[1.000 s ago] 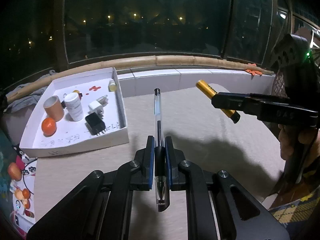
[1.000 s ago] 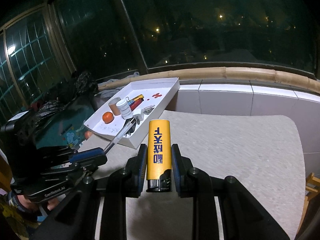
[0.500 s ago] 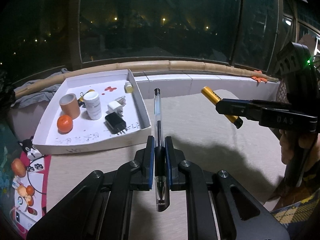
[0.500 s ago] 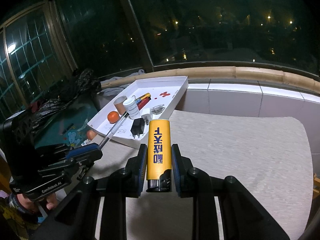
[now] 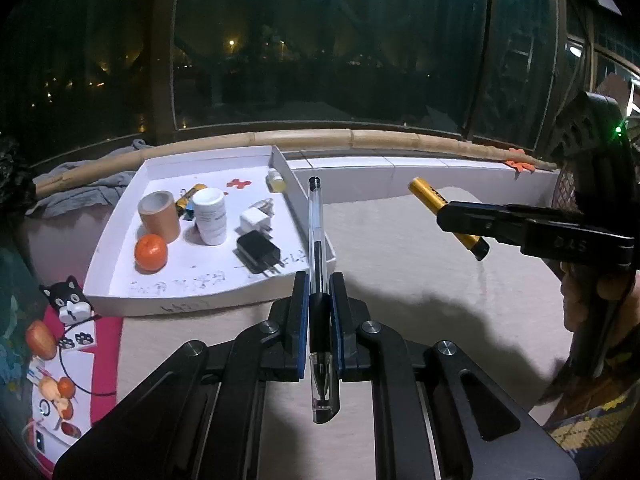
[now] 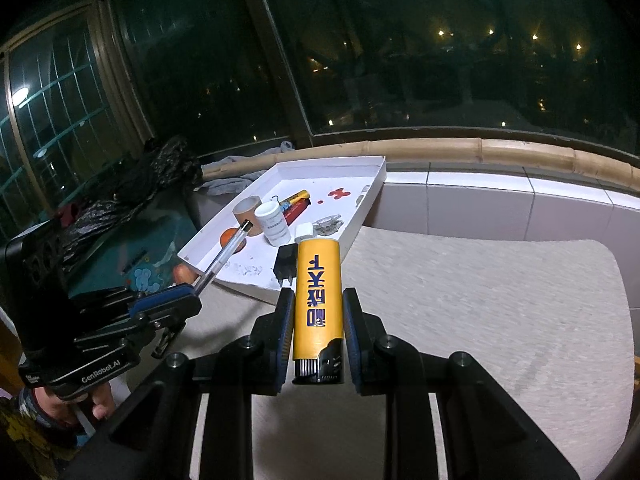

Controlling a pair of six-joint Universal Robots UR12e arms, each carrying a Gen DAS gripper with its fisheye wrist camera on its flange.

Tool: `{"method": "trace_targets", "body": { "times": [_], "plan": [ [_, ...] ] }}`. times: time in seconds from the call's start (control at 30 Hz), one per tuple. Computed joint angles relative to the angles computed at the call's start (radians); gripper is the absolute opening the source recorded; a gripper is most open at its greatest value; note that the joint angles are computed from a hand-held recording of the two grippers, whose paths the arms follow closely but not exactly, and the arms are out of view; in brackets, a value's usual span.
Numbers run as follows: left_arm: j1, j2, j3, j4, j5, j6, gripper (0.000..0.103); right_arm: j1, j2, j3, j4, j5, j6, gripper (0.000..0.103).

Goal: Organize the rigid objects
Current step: 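Carry the black pen and yellow lighter into the white tray and release both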

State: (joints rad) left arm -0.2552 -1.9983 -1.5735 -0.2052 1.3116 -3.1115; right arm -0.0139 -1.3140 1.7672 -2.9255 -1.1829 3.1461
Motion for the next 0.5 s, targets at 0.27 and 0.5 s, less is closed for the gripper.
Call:
{"method": "trace_targets", "body": {
  "times": [0.27, 0.5],
  "plan": [
    [0.026, -0.003, -0.001, 0.015, -0.022, 0.008, 0.009, 0.022, 0.014, -0.016, -0.010, -0.038, 0.031, 0.023],
    [0.052, -0.015, 0.016, 0.039, -0.031, 0.013, 0.009, 0.044, 0.032, -0.055, -0.013, -0.088, 0.042, 0.023]
  ]
}}
